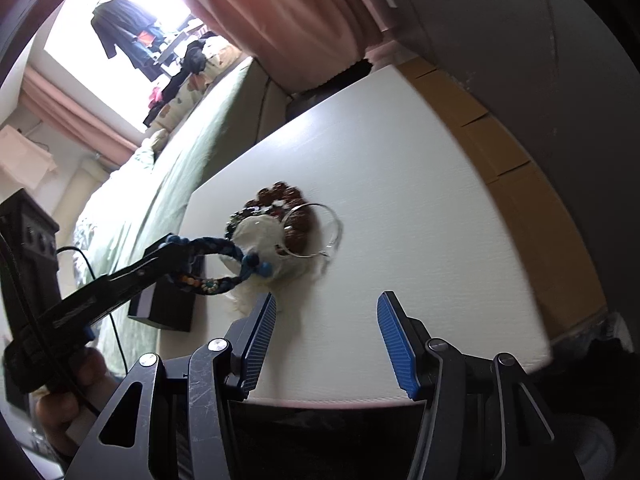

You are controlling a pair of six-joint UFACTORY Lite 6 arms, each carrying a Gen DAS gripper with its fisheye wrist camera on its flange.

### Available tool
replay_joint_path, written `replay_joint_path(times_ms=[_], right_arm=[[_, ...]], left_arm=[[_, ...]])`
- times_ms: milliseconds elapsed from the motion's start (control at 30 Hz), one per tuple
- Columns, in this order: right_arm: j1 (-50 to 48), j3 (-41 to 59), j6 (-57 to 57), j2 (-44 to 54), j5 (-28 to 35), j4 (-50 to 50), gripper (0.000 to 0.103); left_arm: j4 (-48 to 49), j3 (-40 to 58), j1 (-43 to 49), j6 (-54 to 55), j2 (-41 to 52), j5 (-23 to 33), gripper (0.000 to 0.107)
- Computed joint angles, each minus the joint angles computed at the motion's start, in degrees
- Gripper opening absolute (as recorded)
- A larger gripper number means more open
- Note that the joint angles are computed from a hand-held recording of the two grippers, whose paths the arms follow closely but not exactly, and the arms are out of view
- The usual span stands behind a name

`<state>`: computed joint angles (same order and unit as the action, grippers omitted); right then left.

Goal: Organize jewelry
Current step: 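Carry the blue flower clip into the black box and open the left tool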

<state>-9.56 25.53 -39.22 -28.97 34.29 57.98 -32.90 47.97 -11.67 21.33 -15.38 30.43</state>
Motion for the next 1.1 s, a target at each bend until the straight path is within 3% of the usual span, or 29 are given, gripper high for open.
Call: replay_joint_path(times_ms=[333,600,633,667,733,900,1100], right_arm=[[17.2,6.9,0.7,13.3,-10.4,6.8,0.055],[21.6,14.0,-1.2,24.3,-13.3,11.5,0.055],[21.8,14.5,-1.5,25.1,-13.6,12.1,0.050],[22.1,14.9,-1.5,25.7,-13.9,12.3,0.029],[21.7,15.4,-0.9,26.2,-13.0,11.8,0.004],[20.6,13.0,-0.5,19.9,-11.9,12.8,0.003],[23.5,15.0,17.6,11.6,-12.0,-2.4,0.003]], left_arm=[[-0.2,-1.3,10.1,2.6,-8.4,7.1,0.022],[-4.4,-0.9,21.9,10.6,-11.1,13.7,0.022],[-5.3,-0.8,23.4,11.9,-11.4,14.6,0.022],[-6.1,-0.7,24.9,13.1,-11.7,15.5,0.022],[-7.3,-0.4,27.7,15.1,-12.2,17.4,0.022],[-9.9,1.3,34.0,19.4,-12.2,21.2,0.022],[-13.2,4.5,40.3,24.3,-9.3,24.9,0.022]])
